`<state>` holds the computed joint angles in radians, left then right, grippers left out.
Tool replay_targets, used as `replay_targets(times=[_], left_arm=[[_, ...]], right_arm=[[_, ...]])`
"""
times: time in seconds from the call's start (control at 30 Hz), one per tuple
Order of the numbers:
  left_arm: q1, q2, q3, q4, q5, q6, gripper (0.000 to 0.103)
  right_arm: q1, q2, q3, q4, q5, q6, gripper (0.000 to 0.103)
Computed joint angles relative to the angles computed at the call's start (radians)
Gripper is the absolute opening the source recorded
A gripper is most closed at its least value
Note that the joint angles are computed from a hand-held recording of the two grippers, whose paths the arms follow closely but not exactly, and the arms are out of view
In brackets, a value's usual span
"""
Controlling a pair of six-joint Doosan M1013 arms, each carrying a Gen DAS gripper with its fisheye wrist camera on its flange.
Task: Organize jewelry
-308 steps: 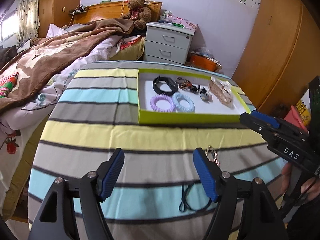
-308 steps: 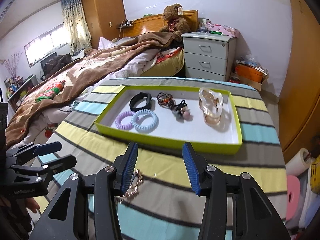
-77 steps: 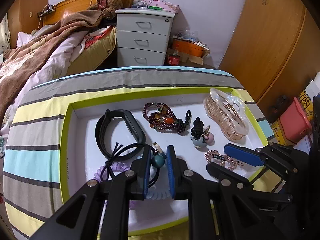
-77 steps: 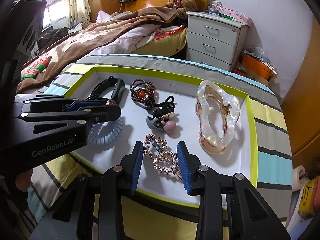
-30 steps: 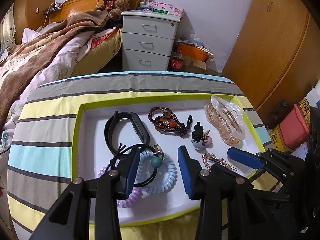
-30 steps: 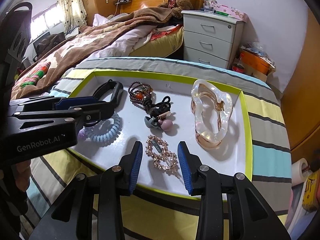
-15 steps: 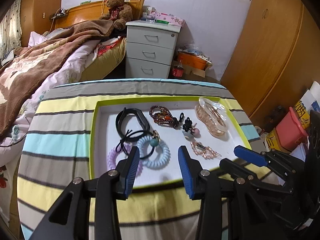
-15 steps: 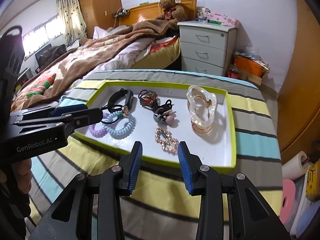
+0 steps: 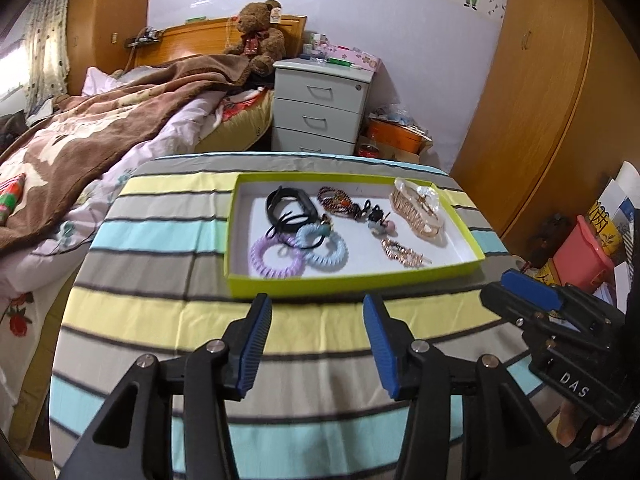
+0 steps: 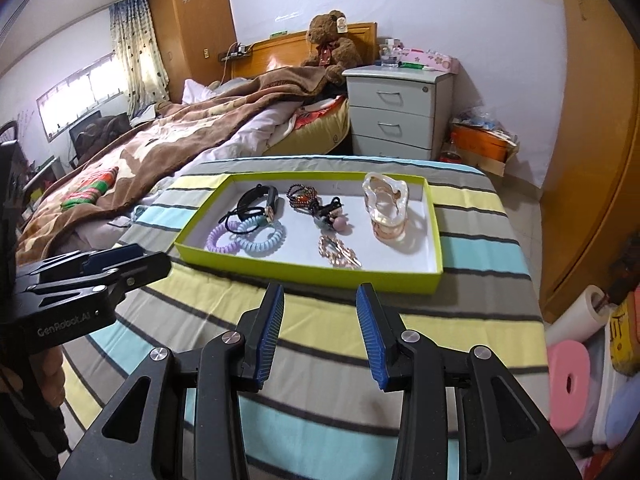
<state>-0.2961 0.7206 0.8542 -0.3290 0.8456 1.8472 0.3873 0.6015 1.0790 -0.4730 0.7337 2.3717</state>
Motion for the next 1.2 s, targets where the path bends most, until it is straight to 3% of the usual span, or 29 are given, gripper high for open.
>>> replay_targets(times=[0.07, 0.4, 0.73, 1.2], left_arm=[[-0.003, -0.025, 0.048, 0.019, -0.045, -0.002, 0.055], [-0.017, -0.098, 0.194, 0.137, -0.214, -0.085, 0.071], [-0.02, -0.109, 0.224, 0.196, -0.258, -0.146, 0.077], [-0.028, -0.108, 0.227, 0.271, -0.254, -0.203, 0.081]], right_arm=[[0.006, -0.008, 0.017, -0.02, -0.004, 0.029, 0.046], [0.038, -0.023, 0.057, -0.175, -0.007, 0.178, 0.047], [0.049, -0.023, 0.062, -0.208, -0.008, 0.212, 0.047], [0.049, -0.024, 0.069, -0.211, -0.014, 0.23, 0.047]])
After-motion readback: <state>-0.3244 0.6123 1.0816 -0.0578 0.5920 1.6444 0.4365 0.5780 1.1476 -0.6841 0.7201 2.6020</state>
